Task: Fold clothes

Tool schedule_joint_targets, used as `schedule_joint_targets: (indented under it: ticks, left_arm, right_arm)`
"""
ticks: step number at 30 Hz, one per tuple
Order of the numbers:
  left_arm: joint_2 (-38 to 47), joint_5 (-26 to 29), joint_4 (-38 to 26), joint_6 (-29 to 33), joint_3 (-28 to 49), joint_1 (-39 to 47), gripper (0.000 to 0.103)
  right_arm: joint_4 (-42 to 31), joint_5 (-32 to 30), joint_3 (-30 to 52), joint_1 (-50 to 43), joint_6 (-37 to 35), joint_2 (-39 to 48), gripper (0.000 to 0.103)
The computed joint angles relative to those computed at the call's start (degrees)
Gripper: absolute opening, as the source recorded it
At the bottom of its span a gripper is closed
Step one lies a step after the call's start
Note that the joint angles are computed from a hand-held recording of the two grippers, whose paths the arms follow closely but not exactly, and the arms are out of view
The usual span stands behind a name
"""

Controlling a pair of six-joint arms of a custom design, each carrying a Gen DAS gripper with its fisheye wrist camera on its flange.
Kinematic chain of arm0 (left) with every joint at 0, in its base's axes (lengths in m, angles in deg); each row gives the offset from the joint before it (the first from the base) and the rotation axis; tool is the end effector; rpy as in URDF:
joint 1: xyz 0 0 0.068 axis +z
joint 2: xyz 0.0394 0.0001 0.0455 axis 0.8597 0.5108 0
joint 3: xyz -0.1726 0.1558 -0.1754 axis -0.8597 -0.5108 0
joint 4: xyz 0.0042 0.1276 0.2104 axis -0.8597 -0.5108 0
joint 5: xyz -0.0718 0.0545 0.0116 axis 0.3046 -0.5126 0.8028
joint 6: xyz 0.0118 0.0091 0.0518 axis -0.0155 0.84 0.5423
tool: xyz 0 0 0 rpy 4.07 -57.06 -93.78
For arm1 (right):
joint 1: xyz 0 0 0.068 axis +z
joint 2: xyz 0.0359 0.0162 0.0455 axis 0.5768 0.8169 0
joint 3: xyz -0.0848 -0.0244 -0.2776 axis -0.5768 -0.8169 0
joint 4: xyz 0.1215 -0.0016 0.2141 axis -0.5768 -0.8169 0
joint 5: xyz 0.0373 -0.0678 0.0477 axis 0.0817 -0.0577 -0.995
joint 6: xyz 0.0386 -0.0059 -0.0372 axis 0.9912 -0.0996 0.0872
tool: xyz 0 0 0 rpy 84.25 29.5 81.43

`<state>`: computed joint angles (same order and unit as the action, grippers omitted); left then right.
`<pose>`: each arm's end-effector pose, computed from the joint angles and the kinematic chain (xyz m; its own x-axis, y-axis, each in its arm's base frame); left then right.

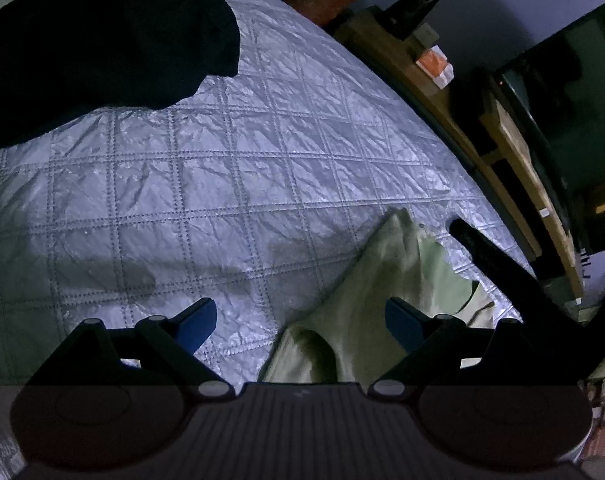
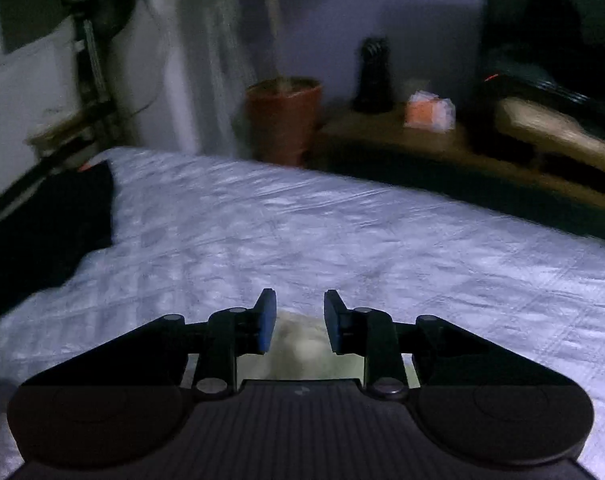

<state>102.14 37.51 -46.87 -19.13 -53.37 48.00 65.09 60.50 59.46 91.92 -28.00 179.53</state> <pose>0.1321 -0.0344 0.1275 -0.8449 -0.4557 -0.2802 -0.2915 0.8314 -0.4731 0.1671 0.2207 0.1184 -0.6454 -0.0838 -0.7592 -0.1934 0.9795 0.0563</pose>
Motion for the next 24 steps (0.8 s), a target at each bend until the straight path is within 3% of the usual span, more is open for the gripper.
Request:
schedule_joint_targets:
  ticks: [3,6,11,16,19,22,24]
  left_arm:
    - [-0.26,0.54,-0.31,0.52,0.0,1.23,0.089]
    - [0.07,0.37,-0.03,0.47,-0.02,0.36,0.089]
    - [1.16,-1.78,1.05,-0.68,-0.46,-3.02,0.089]
    - [0.87,-1.99,1.07,-0.7,-0.37,-3.24,0.089]
    - [1.11,-2.96,1.56,-1.86,-0.36,-5.39,0.089]
    - [2.4,-4.6,2.61,-3.15,-0.44,-8.25,0.089]
    - [3.04,-5.19,3.04,-3.78,-0.37,-9.51,0.089]
  right_arm:
    - [-5.89,6.93,-6.11,13.39,10.4,-8.51,0.033]
    - [-21.37,11.95,-3.42,30.02,27.2,-8.04,0.031]
    - [-33.58,7.04,1.35,39.13,42.41,3.64,0.032]
    - [-59.71,1.99,8.67,53.82,59.86,5.49,0.042]
    - [-63.9,-3.12,9.02,60.59,70.45,4.28,0.044]
    - [-70.86,-1.63,13.96,63.23,74.27,5.97,0.045]
    - [-70.8,0.92,16.03,62.91,71.52,6.7,0.047]
